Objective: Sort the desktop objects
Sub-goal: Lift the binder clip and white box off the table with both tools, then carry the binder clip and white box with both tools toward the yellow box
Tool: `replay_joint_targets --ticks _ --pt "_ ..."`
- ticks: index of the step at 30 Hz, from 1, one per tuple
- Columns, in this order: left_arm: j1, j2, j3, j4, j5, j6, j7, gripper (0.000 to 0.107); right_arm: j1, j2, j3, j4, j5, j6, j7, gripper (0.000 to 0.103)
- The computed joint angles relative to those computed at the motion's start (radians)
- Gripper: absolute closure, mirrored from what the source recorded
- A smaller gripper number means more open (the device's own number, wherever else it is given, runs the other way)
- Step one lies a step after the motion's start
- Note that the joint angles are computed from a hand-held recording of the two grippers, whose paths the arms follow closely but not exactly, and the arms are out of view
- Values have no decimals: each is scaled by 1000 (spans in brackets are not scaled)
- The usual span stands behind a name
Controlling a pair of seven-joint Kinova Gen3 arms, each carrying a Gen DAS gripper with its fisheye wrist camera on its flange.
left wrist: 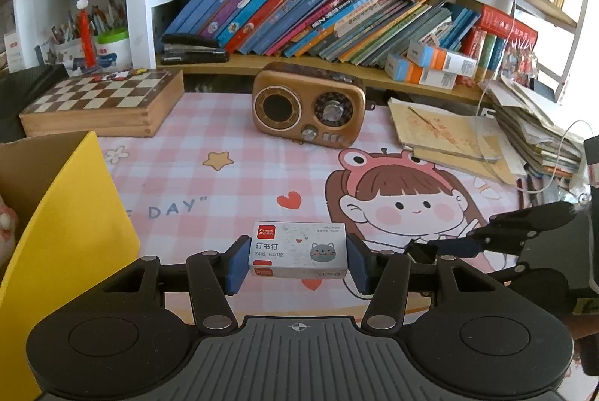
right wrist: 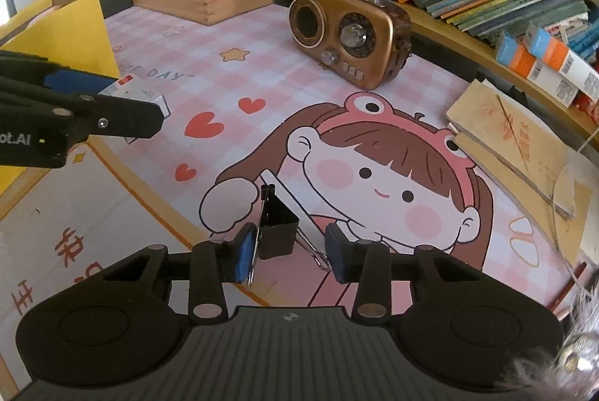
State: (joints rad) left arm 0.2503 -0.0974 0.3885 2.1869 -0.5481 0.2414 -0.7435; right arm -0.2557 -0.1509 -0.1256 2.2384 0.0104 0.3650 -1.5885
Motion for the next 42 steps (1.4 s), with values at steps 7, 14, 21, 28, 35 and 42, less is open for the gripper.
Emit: replay_joint_targets --ticks 7,14,21,28,35,42 --pt "44 -61 -48 14 155 10 -135 55 7 -70 11 19 -58 17 -65 66" --pt "87 -137 -102 34 352 23 -288 55 -10 -164 64 33 -161 78 -89 66" --pt "166 -229 -193 64 530 52 -435 55 10 -267 27 45 -184 143 -153 66" --pt "216 -325 -250 105 656 94 -558 55 51 -379 -70 47 -163 214 -279 66" --pt "268 -437 -336 139 754 165 -682 55 79 -476 -188 37 -160 294 -437 66" --pt "274 -576 -421 162 811 287 -797 55 98 -541 -345 0 -170 370 -604 66"
